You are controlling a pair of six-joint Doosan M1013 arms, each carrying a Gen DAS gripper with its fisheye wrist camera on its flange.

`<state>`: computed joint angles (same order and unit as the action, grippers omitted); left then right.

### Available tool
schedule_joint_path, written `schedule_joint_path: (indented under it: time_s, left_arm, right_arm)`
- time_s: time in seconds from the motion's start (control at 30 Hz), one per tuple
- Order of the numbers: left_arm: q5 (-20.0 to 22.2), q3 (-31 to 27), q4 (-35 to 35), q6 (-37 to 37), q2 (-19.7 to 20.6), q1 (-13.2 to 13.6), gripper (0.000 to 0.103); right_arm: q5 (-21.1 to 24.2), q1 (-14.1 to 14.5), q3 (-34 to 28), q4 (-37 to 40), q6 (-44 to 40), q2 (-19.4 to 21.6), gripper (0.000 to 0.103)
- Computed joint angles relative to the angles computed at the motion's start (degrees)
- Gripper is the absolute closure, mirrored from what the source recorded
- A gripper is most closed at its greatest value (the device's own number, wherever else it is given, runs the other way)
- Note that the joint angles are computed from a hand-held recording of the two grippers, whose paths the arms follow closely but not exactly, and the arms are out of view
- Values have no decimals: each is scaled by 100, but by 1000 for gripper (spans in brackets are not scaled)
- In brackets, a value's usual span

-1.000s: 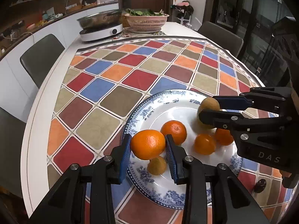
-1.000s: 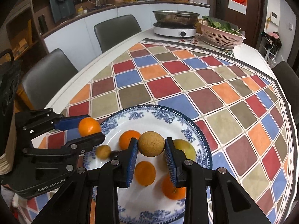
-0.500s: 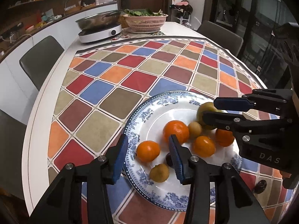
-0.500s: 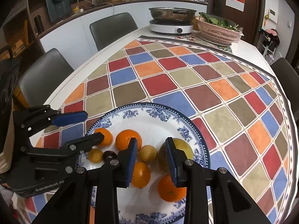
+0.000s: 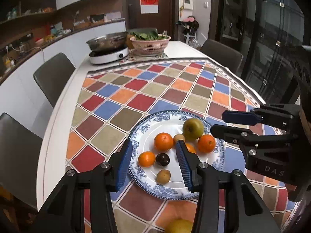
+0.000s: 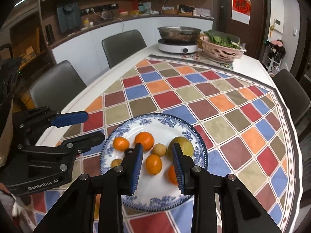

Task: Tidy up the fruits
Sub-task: 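Release the orange on the plate with the left tool while the right tool releases the tan fruit, then withdraw both open tools toward the yellow pomelo and the last dark plum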

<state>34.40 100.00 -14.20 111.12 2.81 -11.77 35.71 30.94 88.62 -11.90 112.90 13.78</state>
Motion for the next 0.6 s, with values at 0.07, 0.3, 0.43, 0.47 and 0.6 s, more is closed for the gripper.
schedule_joint_path:
  time_s: [0.07,0.3,0.43,0.47,0.6]
  left_arm:
    - [-41,64,22,-68,-107,-22,57]
    - [-196,377,119,-253,-499,-112,48]
    - [-265,536,183,-364,-696,-165,45]
    - [-277,574,199,-393,-745,-178,45]
    - [-386,748,498,-757,-962,-257,38]
  right_arm:
    - [-39,37,66,-80,67,-87,71]
    - [-164,203,397,-513,573,-445,62]
    - [-196,286,582,-713,859,-617,54]
    - [-199,308,634,-778,961,-664,54]
    - [-169,373,763,-915,1176,-790,54]
